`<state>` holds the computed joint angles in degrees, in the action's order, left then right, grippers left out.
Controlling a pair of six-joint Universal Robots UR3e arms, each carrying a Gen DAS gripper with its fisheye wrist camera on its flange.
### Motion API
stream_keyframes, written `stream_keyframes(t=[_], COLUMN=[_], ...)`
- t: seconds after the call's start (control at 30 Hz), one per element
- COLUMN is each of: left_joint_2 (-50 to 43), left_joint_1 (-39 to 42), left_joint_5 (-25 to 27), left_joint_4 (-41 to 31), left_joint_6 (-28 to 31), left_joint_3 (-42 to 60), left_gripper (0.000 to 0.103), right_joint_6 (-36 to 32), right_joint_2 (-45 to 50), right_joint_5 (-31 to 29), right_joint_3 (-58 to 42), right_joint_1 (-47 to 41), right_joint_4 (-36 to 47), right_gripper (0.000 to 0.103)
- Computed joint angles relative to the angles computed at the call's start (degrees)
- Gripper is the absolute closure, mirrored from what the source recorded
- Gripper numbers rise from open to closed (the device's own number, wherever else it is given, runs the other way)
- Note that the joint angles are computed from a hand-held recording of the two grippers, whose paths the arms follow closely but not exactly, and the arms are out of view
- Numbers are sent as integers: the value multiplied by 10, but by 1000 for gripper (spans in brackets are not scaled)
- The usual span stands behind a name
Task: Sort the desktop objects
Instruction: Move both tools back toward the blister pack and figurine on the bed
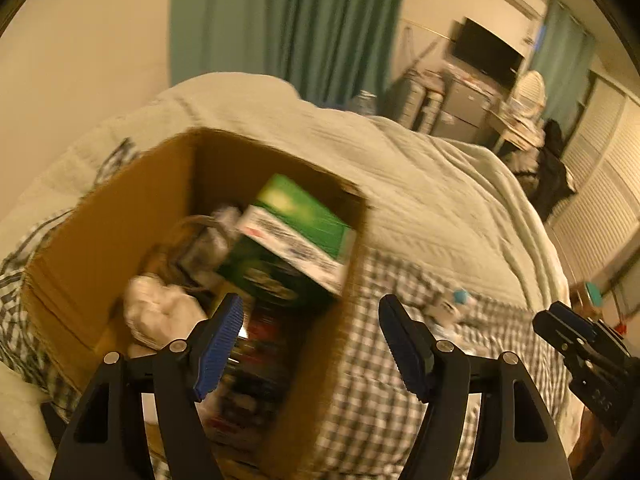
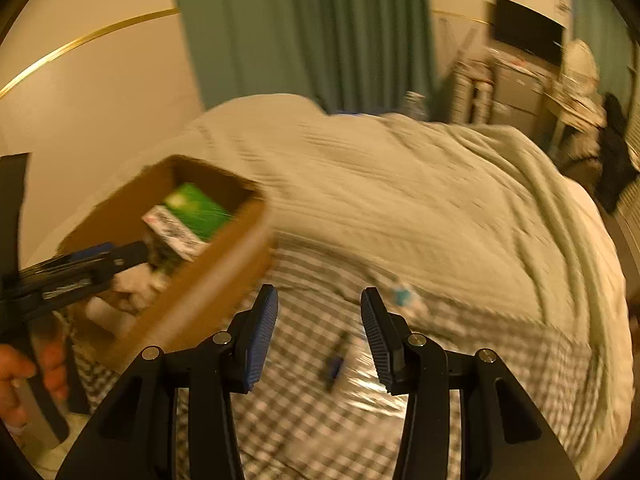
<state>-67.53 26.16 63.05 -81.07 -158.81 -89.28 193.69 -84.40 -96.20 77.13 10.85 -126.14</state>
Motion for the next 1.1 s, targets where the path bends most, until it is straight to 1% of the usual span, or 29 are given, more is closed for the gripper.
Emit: stream_keyframes(t=[0.03,0.17,0.27,0.4,0.47,0.57,0.6,0.7,0.83,0.93,1.03,1.1], left_joint_2=[6,16,15,4,-10,-38,-48,-81,-146,-192,-236,-255], left_joint_1=[-21,-99,-171,-244,-274,-306,-317,-330,-361,-377,-387,-393], left_joint_5=[8,38,66,104,131,156,160,142,133,123,117,124], left_joint_4=[3,16,46,93,120,158,173,206,257,271,280,277], left_joint_6=[-9,-45,-75,-102,-112,-132,-142,-162,-193,-206,-212,-215], left_joint_3=[-5,-20,-45,-90,-112,-134,-144,-161,-164,-153,-137,-125], left_gripper=[30,29,28,28,28,28,28,28,28,28,28,28], right_joint_6=[-1,-17,-37,-61,-78,-108,-117,-148,-194,-224,-246,-255], right_joint_2=[-30,-120,-177,-236,-259,-287,-294,-314,-336,-341,-342,-334], right_joint_5=[1,10,27,69,87,108,113,139,172,185,201,209], right_joint_3=[36,127,189,264,298,341,353,384,418,434,449,453], right_joint_1=[-13,-46,-73,-117,-138,-171,-181,-228,-295,-334,-372,-391], right_joint_4=[-2,9,13,11,10,11,11,18,31,38,43,42], right_gripper=[60,60,60,60,60,60,60,60,59,54,54,54])
